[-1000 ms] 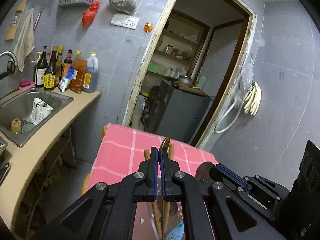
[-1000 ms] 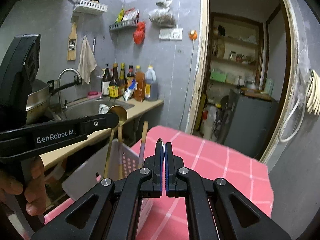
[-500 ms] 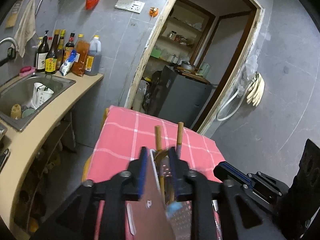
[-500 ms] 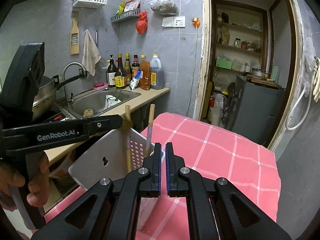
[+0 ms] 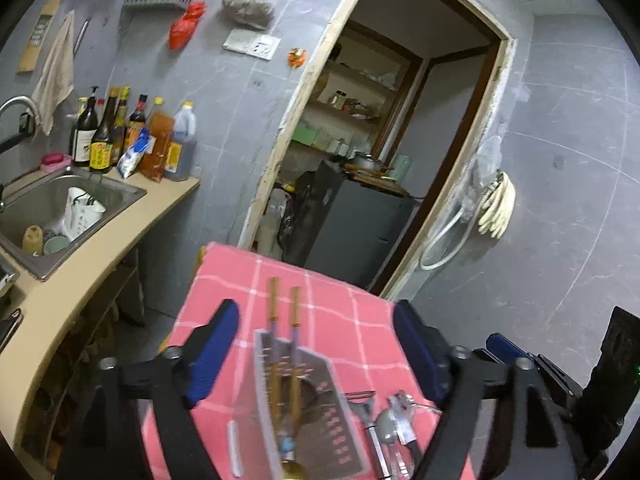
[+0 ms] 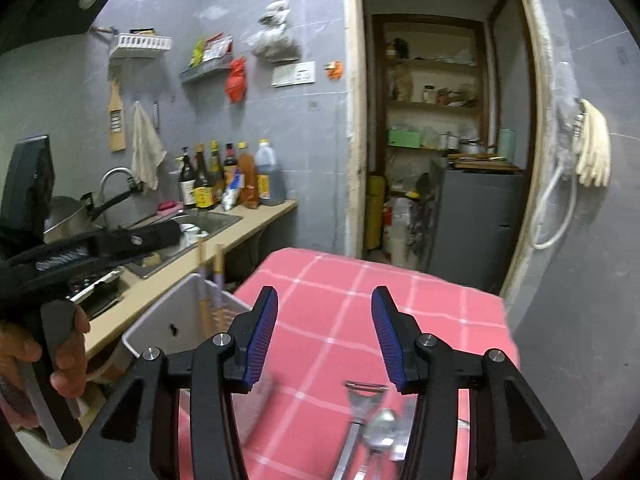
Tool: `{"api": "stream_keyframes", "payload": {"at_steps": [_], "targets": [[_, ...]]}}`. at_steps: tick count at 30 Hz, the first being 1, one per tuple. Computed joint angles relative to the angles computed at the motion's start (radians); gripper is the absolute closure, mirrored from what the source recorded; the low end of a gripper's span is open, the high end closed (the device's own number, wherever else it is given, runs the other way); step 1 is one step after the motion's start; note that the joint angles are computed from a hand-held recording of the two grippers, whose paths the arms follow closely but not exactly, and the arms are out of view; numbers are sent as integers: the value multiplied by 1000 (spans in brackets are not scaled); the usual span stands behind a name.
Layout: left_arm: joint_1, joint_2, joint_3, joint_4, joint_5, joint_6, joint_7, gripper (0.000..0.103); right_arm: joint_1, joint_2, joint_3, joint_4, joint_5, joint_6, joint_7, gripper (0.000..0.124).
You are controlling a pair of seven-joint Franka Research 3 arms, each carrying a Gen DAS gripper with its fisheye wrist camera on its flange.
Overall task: Organize utensils
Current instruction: 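Move the left tool back over the remaining utensils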
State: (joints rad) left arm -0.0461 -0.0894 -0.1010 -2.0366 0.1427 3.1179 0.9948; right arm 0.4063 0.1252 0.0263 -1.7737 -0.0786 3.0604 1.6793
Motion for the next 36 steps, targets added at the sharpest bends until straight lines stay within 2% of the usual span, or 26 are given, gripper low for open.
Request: {"api": "stream_keyframes", "payload": {"at_steps": [2,4,6,10,14,19,27,32,33,36], "targets": [[-4,4,-11,9,10,10,-8,13,-12,-23,-10,-22,-2,0,7,68],[-2,15,-31,28,51,11,-32,5,-37,-54,-13,-57,8,9,3,52],[-13,30,-44,51,72,5,-40,0,-62,-78,-17,-85,1,5,13,48],[-46,76,-61,116,71,-50,-28,0,-126,-114,-10,-135,58,-22,-18,42],[-73,128,-75,180,78,-110,-32,0,-174,-112,-9,-147,134,-66,-66,41],[-112,213,-84,279,117,-210,-55,0,-217,-74,-12,-126,269,-142,-183,41],[-174,365,-74,477,162,-493,-134,0,-279,51,12,-18,491,-284,-416,41],[-189,435,-66,560,161,-621,-165,1,-312,141,37,78,597,-372,-554,42],[-191,448,-65,575,162,-641,-165,1,-317,166,42,107,611,-397,-579,44],[-196,497,-65,637,154,-719,-158,12,-328,239,52,203,630,-482,-621,59]]}}
